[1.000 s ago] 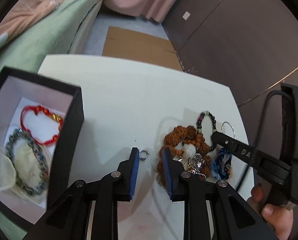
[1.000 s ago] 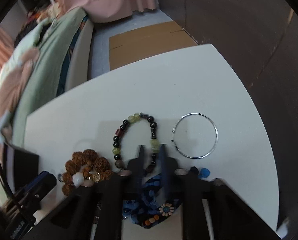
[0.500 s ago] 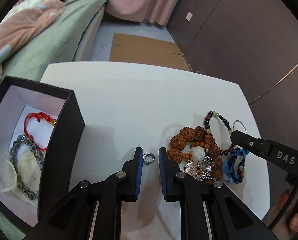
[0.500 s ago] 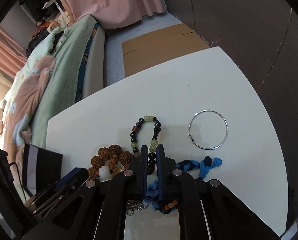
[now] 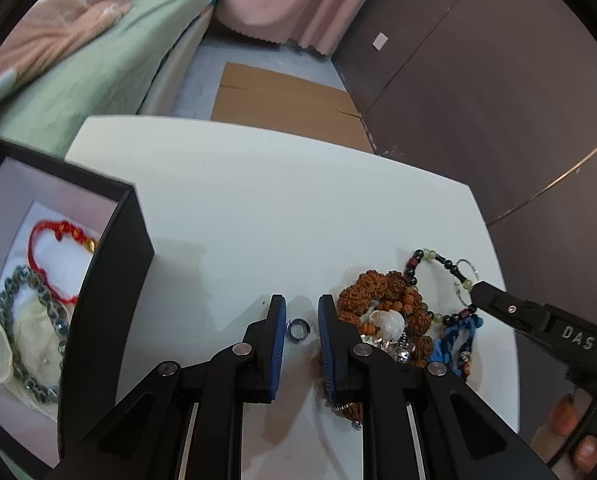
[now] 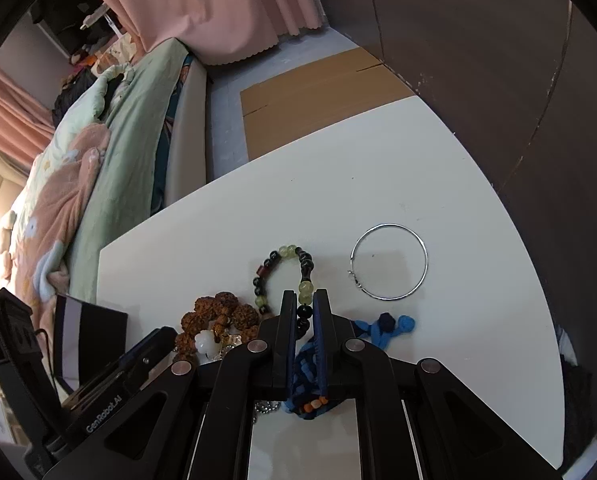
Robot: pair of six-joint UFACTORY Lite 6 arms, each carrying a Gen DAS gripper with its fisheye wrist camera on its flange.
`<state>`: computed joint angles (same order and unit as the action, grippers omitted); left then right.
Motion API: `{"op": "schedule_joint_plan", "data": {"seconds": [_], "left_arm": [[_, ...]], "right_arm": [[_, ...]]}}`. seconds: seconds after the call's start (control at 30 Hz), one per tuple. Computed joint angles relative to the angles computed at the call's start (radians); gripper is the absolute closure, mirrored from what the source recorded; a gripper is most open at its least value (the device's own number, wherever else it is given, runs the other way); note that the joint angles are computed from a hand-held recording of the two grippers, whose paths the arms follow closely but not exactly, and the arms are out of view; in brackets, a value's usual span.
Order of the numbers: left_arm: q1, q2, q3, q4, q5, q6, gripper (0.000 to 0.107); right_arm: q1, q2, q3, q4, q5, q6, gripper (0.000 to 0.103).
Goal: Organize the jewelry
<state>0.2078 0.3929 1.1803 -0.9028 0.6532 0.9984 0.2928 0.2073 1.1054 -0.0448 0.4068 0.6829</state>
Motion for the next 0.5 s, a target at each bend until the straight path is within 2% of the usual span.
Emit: {"op": "schedule_joint_plan", "data": {"seconds": [0.17, 0.27, 0.37, 0.43, 0.5], "left_arm": [[-0.126, -0.103, -0.117, 0.115, -0.232, -0.034, 0.090], [-0.162, -0.135, -0.162, 0.196, -0.306, -0.073, 0.090], [-0.138, -0.107, -0.134, 0.158, -0.278, -0.032, 0.092], [-0.125, -0.086, -0.108, 0.170, -0.263, -0.057, 0.106], [-0.083, -0.042, -0.053, 0.114, -0.167, -0.026, 0.107]], "right_arm": [[-0.004, 0.002, 0.004, 0.012, 0.004, -0.014, 0.093], [-0.005, 0.007, 0.008, 0.016, 0.005, -0.017, 0.093], [-0.010, 0.012, 0.014, 0.021, 0.010, -0.025, 0.093], [-0.011, 0.012, 0.016, 0.020, 0.013, -0.025, 0.093], [-0.012, 0.009, 0.013, 0.025, 0.011, -0.033, 0.093]]}}
